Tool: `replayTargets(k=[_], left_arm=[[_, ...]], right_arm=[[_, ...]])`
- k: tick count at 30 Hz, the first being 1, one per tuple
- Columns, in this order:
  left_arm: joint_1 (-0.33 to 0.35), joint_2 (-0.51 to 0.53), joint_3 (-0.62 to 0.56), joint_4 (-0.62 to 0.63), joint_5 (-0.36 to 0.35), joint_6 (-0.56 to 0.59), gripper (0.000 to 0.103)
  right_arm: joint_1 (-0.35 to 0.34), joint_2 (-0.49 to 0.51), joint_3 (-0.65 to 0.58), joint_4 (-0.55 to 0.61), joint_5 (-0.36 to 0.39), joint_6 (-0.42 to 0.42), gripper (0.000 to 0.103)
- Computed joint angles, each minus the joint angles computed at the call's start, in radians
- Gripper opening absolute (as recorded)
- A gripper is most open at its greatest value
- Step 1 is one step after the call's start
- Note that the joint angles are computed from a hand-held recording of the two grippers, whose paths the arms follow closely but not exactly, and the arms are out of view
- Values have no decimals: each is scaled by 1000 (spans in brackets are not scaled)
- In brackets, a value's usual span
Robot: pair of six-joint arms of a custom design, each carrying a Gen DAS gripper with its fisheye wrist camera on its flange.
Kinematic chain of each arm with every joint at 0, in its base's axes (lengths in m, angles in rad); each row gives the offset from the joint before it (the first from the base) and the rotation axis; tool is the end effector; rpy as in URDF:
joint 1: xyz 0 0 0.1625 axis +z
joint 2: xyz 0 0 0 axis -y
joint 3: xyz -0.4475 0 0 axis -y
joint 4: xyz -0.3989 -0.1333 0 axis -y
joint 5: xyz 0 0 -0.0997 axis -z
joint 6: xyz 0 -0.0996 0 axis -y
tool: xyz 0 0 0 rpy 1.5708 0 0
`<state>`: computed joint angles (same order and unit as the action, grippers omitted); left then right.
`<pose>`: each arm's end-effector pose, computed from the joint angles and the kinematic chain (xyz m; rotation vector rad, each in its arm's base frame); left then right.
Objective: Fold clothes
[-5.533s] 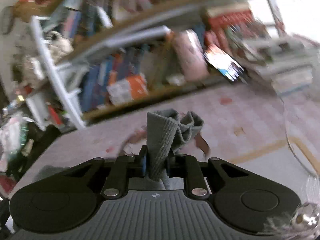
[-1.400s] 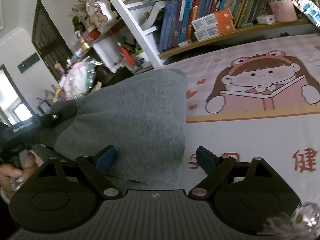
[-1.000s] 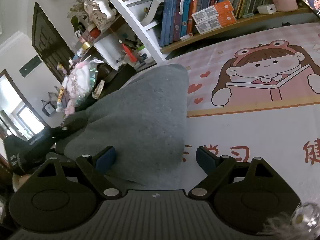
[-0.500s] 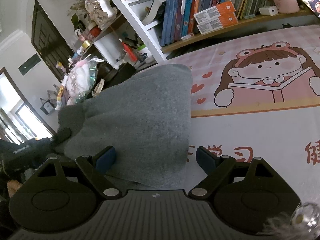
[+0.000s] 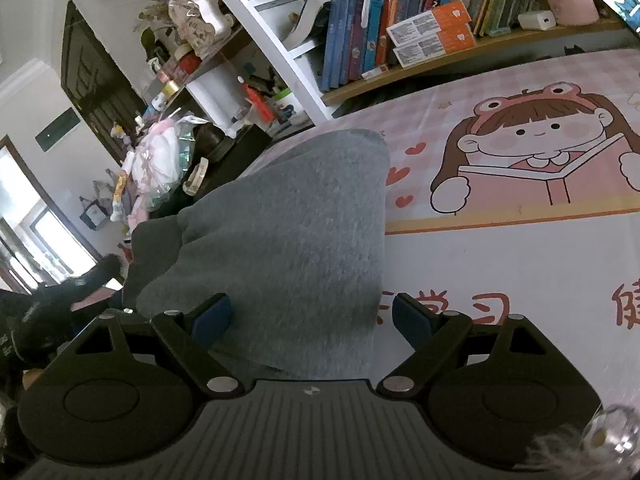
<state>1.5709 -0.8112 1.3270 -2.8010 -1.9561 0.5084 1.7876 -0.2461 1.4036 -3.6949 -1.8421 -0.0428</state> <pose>0.0959 -0.7909 0.2858 -0.8815 -2.6005 1.1236 0.2611 -0.6898 -0.0663 0.1533 -2.6275 1.4037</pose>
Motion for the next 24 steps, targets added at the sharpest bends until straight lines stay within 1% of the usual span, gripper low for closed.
replayTargets(k=[1, 5, 9, 12, 13, 15, 16, 17, 18, 19, 20, 22, 23, 24], left_arm=[[-3, 2, -5, 21, 9, -1, 100], [-23, 21, -29, 83, 81, -12, 100], [-37, 49, -74, 155, 153, -50, 100], [-28, 76, -133, 246, 136, -114, 100], [-26, 81, -141, 256, 130, -119, 99], [-25, 87, -149, 262, 119, -118, 97], [-25, 90, -151, 269, 116, -118, 88], [-26, 92, -152, 278, 113, -117, 86], [-28, 90, -145, 268, 120, -109, 81], [-31, 87, -134, 250, 130, -97, 74], [-31, 84, -126, 235, 127, -94, 70], [-29, 80, -111, 206, 110, -90, 62], [-28, 79, -110, 202, 102, -86, 61], [-26, 80, -111, 201, 95, -81, 61]], right_arm=[[-2, 0, -1, -2, 5, 14, 87], [-16, -8, -1, 3, 33, 87, 87], [-26, -20, -13, 57, 47, 154, 87], [-30, -24, -29, 99, 60, 179, 85], [-30, -24, -36, 119, 63, 183, 84], [-30, -25, -53, 158, 72, 190, 78], [-30, -24, -63, 180, 78, 194, 74], [-27, -21, -73, 196, 75, 186, 65], [-19, -16, -85, 204, 59, 165, 62], [-10, -10, -94, 200, 41, 130, 53], [2, -3, -101, 180, 20, 78, 46], [25, 12, -115, 139, -15, -32, 40], [34, 17, -117, 118, -22, -91, 39], [38, 18, -114, 108, -24, -128, 39]])
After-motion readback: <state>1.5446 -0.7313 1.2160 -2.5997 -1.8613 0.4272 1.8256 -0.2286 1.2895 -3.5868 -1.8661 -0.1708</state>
